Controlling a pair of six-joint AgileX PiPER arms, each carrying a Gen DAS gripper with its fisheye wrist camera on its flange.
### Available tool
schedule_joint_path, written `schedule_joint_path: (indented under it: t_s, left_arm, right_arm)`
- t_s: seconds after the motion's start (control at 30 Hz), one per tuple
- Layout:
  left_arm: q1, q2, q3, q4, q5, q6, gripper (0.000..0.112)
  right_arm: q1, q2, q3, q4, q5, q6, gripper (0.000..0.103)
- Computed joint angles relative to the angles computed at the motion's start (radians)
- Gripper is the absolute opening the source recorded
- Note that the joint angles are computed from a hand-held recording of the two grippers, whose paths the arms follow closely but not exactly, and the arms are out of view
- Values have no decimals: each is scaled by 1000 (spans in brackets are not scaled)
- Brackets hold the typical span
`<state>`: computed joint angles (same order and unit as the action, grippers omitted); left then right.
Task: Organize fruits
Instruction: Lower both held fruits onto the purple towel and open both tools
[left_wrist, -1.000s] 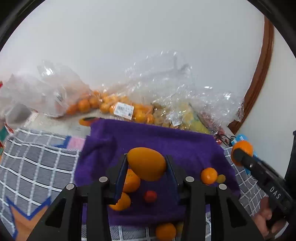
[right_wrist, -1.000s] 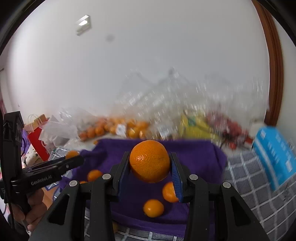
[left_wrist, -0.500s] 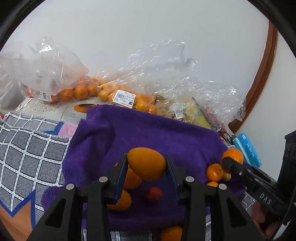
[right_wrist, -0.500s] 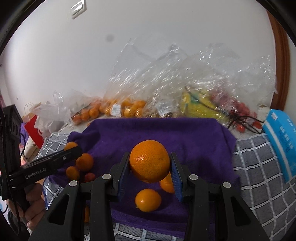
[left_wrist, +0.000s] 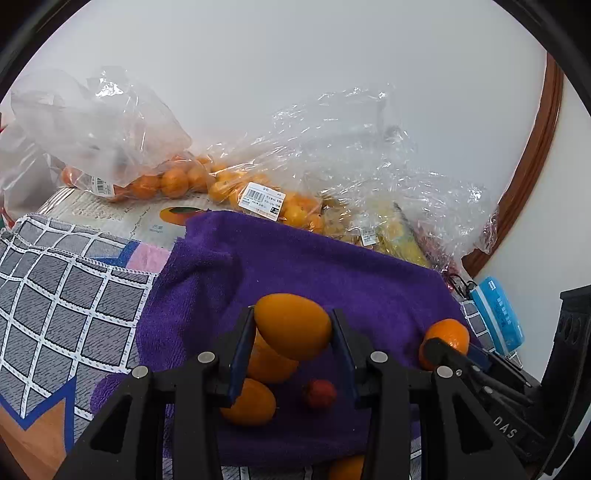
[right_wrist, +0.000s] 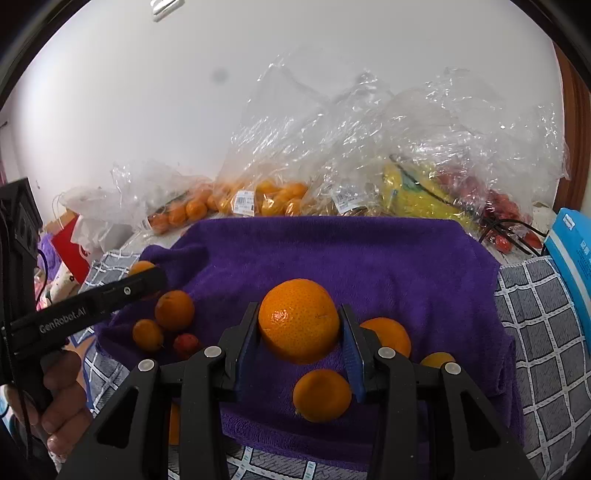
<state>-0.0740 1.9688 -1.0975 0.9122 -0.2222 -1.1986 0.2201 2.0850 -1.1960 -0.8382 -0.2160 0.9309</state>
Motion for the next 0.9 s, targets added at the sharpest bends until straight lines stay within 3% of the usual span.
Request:
schedule_joint_path:
  t_s: [0.2, 0.9]
  left_arm:
    - [2, -2, -2, -2, 7, -11, 39]
    - [7, -2, -2, -8, 11, -17, 39]
  right_arm:
    - [19, 9, -8, 70, 29, -84, 41]
    - [43, 32, -40, 90, 94, -132, 42]
